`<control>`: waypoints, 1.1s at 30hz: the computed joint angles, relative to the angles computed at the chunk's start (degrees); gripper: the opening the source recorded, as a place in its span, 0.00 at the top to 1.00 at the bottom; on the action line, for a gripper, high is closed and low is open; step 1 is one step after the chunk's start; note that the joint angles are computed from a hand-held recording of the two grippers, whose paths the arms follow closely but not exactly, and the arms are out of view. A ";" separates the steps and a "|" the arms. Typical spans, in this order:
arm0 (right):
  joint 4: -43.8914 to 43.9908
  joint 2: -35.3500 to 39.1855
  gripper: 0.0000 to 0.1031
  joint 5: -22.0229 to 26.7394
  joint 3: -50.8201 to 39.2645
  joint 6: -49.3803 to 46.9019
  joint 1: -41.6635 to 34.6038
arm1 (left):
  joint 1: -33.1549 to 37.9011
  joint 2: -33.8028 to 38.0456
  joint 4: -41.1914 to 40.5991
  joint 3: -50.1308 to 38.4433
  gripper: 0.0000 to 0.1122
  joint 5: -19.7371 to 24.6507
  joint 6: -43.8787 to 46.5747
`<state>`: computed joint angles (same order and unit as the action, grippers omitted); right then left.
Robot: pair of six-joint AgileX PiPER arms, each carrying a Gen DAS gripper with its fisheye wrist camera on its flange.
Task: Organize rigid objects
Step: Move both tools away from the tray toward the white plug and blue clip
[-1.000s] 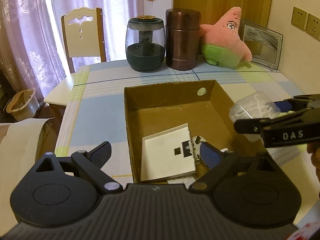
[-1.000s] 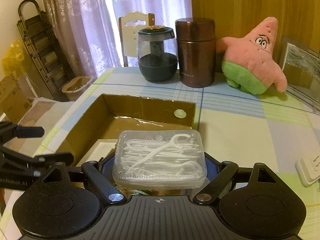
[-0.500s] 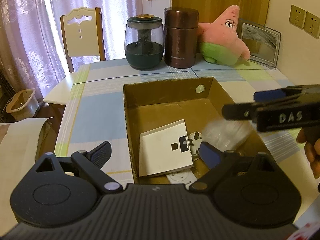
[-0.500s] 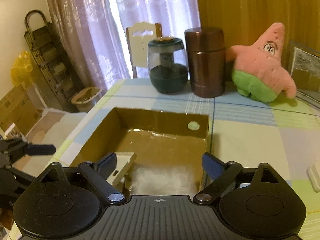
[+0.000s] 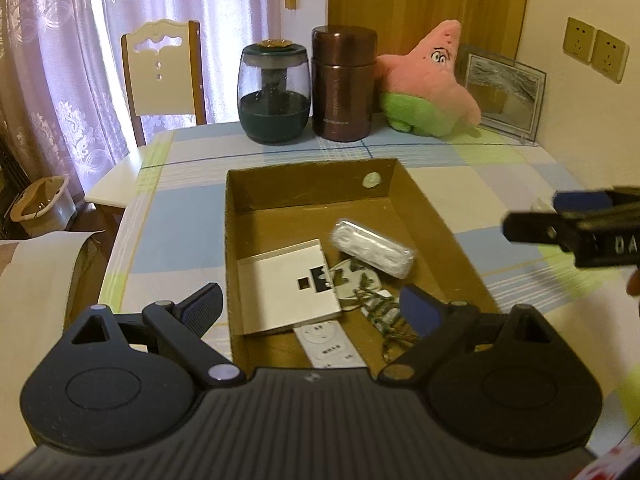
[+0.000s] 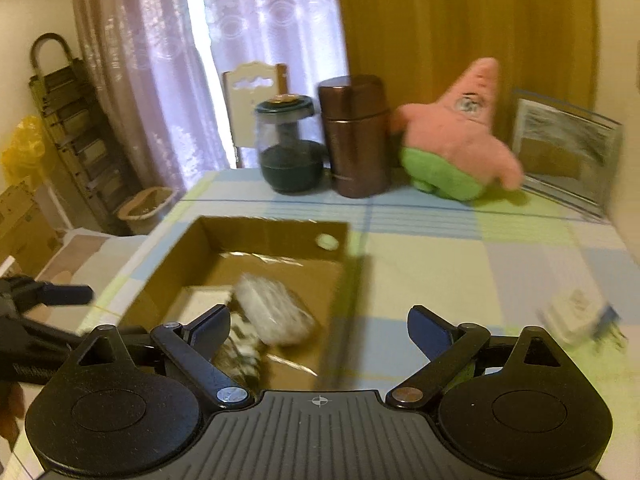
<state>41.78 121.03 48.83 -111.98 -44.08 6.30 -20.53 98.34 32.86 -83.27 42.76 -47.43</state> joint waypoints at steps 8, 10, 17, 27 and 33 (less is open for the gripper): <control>3.25 -10.00 0.10 -3.28 15.36 -5.49 -7.47 | -7.71 -1.97 4.94 -0.30 0.17 4.61 -8.11; 4.46 -12.18 0.10 -3.38 18.34 -7.38 -9.74 | -9.61 -2.15 5.79 -0.70 0.17 5.74 -9.77; 6.96 -16.22 0.10 -0.98 23.19 -10.53 -17.43 | -16.55 -1.57 8.24 -3.41 0.17 9.26 -14.27; 7.38 -17.85 0.10 2.39 23.09 -12.30 -26.67 | -22.42 4.40 7.25 -13.83 0.17 13.04 -12.93; 7.27 -16.67 0.10 3.39 20.43 -12.59 -29.92 | -24.19 9.52 5.94 -22.00 0.17 14.75 -10.44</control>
